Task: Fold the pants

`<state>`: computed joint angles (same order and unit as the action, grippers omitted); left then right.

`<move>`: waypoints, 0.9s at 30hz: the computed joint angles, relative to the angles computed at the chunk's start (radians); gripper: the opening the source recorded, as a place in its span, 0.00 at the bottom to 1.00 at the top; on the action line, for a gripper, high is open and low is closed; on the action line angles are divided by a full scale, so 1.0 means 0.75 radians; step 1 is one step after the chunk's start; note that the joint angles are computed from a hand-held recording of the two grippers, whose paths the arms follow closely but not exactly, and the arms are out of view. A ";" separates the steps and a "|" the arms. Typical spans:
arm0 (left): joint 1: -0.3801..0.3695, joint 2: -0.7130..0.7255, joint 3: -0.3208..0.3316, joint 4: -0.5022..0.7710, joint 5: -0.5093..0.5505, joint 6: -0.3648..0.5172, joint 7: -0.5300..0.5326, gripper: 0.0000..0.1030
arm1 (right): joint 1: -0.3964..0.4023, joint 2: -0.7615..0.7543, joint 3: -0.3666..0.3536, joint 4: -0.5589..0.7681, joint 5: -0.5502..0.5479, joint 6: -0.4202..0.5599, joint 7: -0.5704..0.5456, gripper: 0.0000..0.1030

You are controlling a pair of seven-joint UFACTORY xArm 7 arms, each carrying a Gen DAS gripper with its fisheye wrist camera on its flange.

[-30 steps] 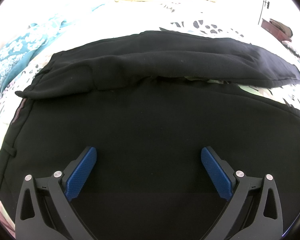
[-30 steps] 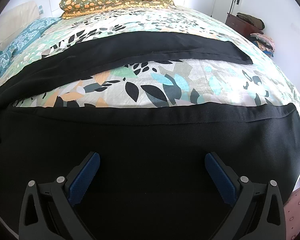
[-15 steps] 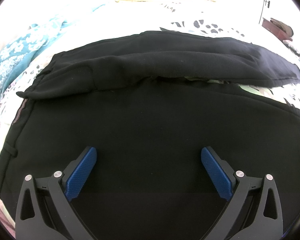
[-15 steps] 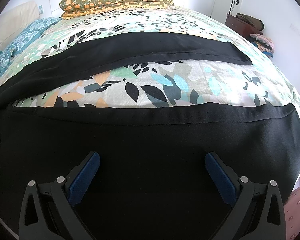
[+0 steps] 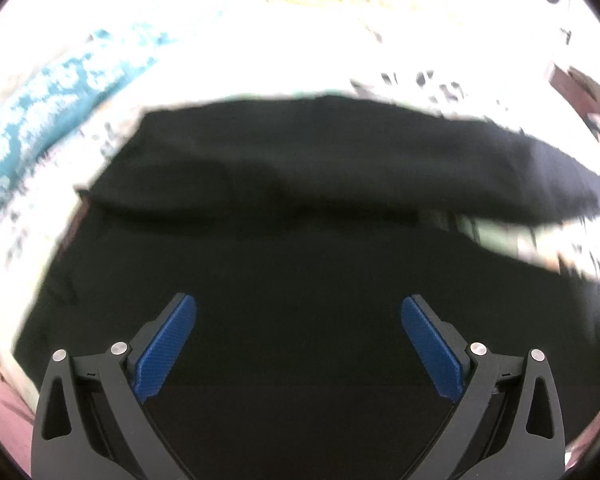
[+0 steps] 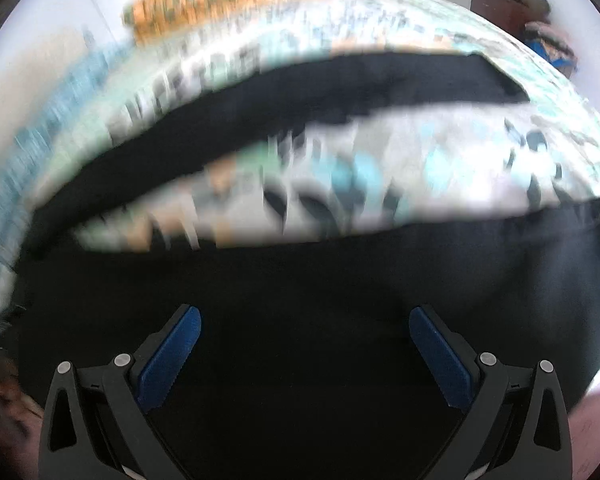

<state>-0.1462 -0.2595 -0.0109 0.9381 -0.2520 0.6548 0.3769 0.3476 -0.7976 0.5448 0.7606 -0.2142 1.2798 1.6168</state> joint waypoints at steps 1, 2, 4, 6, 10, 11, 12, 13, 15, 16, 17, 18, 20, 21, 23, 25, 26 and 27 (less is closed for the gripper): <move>0.011 0.037 -0.012 0.035 0.021 -0.026 -0.042 1.00 | 0.004 -0.068 -0.044 -0.012 -0.039 0.041 -0.050 1.00; 0.022 0.077 -0.025 0.067 0.052 -0.037 -0.088 1.00 | 0.001 -0.129 -0.091 -0.024 -0.072 0.074 -0.112 1.00; -0.005 0.172 -0.001 0.126 0.185 -0.036 -0.224 1.00 | -0.016 -0.280 -0.238 -0.068 -0.142 0.131 -0.294 1.00; 0.083 0.249 -0.078 0.133 0.250 -0.043 -0.266 1.00 | -0.057 -0.421 -0.409 -0.114 -0.236 0.181 -0.486 1.00; 0.050 0.226 -0.035 0.017 0.091 -0.239 -0.179 1.00 | -0.175 -0.489 -0.726 -0.146 -0.377 0.258 -0.818 1.00; 0.050 0.235 -0.038 0.020 0.103 -0.249 -0.188 1.00 | -0.198 -0.456 -0.794 -0.141 -0.403 0.271 -0.900 1.00; 0.049 0.243 -0.040 0.021 0.109 -0.259 -0.195 1.00 | -0.214 -0.401 -0.865 -0.131 -0.436 0.277 -0.997 1.00; 0.049 0.240 -0.041 0.015 0.114 -0.267 -0.199 1.00 | -0.228 -0.353 -0.896 -0.124 -0.467 0.266 -1.061 1.00; 0.050 0.242 -0.046 0.002 0.145 -0.302 -0.222 1.00 | -0.257 -0.319 -0.946 -0.156 -0.544 0.164 -1.141 1.00; 0.048 0.228 -0.050 -0.020 0.159 -0.317 -0.234 1.00 | -0.276 -0.308 -0.964 -0.171 -0.557 0.105 -1.142 1.00; 0.048 0.228 -0.047 -0.026 0.159 -0.329 -0.232 1.00 | -0.296 -0.297 -0.990 -0.188 -0.569 0.031 -1.131 1.00; 0.048 0.229 -0.049 -0.029 0.172 -0.336 -0.244 1.00 | -0.314 -0.284 -1.025 -0.204 -0.570 -0.053 -1.115 1.00; 0.047 0.225 -0.050 -0.036 0.189 -0.346 -0.257 1.00 | -0.364 -0.245 -1.050 -0.224 -0.571 -0.168 -1.069 1.00; 0.047 0.228 -0.051 -0.037 0.198 -0.355 -0.264 1.00 | -0.392 -0.217 -1.050 -0.230 -0.563 -0.201 -1.041 1.00; 0.045 0.218 -0.053 -0.048 0.216 -0.360 -0.282 1.00 | -0.431 -0.159 -1.095 -0.226 -0.503 -0.250 -1.023 0.97; 0.045 0.220 -0.053 -0.050 0.228 -0.368 -0.290 0.99 | -0.439 -0.139 -1.154 -0.220 -0.376 -0.258 -1.035 0.34; 0.044 0.220 -0.052 -0.050 0.230 -0.369 -0.292 0.99 | -0.471 -0.146 -1.120 -0.223 -0.373 -0.255 -1.017 0.23; 0.043 0.221 -0.051 -0.050 0.228 -0.371 -0.291 0.99 | -0.505 -0.178 -1.072 -0.231 -0.371 -0.252 -0.990 0.07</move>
